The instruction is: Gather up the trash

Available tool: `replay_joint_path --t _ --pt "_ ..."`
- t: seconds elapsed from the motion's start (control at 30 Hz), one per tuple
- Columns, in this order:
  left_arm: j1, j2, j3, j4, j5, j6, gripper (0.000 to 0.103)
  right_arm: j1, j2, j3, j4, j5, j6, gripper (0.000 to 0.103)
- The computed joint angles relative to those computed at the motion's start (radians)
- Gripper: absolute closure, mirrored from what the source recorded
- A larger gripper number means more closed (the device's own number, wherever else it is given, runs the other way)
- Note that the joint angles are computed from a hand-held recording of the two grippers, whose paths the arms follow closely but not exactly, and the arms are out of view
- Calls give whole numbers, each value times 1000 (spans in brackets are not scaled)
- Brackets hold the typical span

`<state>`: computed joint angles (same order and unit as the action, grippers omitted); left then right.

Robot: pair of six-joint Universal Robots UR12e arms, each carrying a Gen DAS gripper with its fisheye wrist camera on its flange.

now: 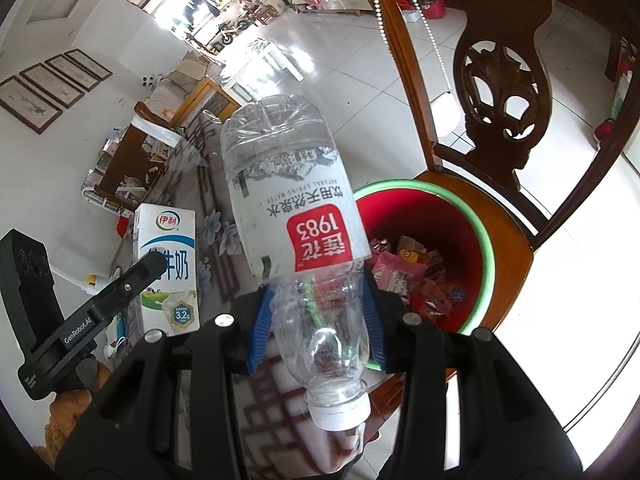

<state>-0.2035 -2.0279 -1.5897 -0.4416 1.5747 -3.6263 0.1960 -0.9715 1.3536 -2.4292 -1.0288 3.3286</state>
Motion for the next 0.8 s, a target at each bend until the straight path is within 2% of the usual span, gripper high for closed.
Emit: replay_joint_path --t 0.27,0.57,0.6,0.63,0.67,0.8 --pt "2 -23 33 -21 -25 5 65 -9 4 -5 -17 -13 28 63" --pt "9 -65 72 -44 -110 6 64 -18 7 -6 -20 -7 54 62" --pt "8 -67 75 -46 -108 8 58 -18 7 -7 -19 -8 63 54" --pt "6 -69 77 -43 -103 7 41 -20 8 -6 -24 -6 77 47" --pt "5 -68 73 -27 -97 2 34 -21 8 -4 -34 -5 93 41" --pt "4 -59 60 -2 -84 11 32 -19 7 0 -54 -11 114 41"
